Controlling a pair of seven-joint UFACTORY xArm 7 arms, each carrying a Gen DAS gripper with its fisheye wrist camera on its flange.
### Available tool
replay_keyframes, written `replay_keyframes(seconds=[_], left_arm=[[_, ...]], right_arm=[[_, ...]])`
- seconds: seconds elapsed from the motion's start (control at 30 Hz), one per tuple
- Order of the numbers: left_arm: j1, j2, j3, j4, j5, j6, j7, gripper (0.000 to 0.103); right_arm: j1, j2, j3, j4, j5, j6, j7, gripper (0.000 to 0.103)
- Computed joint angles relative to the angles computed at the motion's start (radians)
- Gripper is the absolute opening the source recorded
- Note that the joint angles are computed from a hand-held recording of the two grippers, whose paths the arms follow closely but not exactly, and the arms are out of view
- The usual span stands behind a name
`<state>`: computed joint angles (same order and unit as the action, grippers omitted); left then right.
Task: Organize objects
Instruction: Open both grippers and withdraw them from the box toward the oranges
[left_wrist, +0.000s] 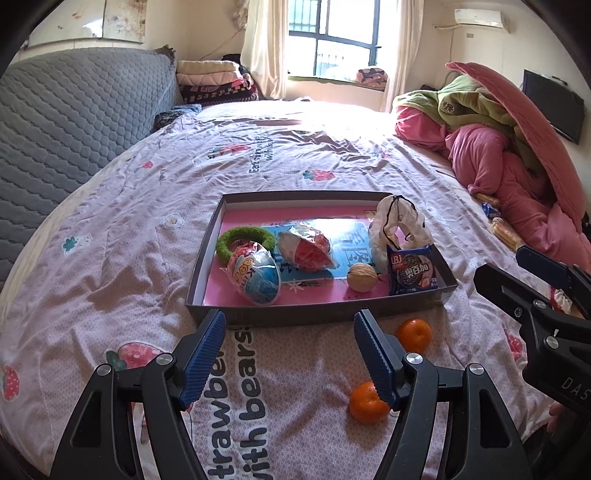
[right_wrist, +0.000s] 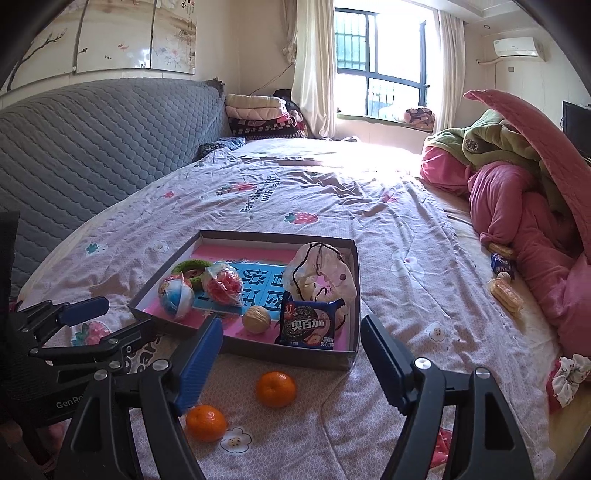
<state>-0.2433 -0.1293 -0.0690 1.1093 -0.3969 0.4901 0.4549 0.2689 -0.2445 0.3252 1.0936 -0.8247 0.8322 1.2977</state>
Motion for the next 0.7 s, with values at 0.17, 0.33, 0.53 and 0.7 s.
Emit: replay_keyframes(seconds=[0.17, 0.33, 0.53, 0.7], left_arm=[[-0.012, -0.047, 0.005, -0.057, -0.016, -0.007, 0.036, 0.073], [-0.029, -0.084, 0.015, -0.108, -0.022, 0.003, 0.07, 0.073], [-0.041, -0.115, 0.023, -0.157, -0.013, 0.008, 0.098, 0.073], [-0.058, -0.144, 0.031, -0.202, -0.02, 0.024, 0.123, 0.073]], right_arm=[[0.007, -0.026, 0.009, -0.019, 0.013, 0.013, -0.002, 0.076], [0.008, -0.047, 0.024, -0.038, 0.028, 0.03, 0.0, 0.076], [0.01, -0.05, 0.032, -0.05, 0.047, 0.037, -0.001, 0.077], [0.012, -0.05, 0.034, -0.06, 0.064, 0.04, 0.001, 0.077]])
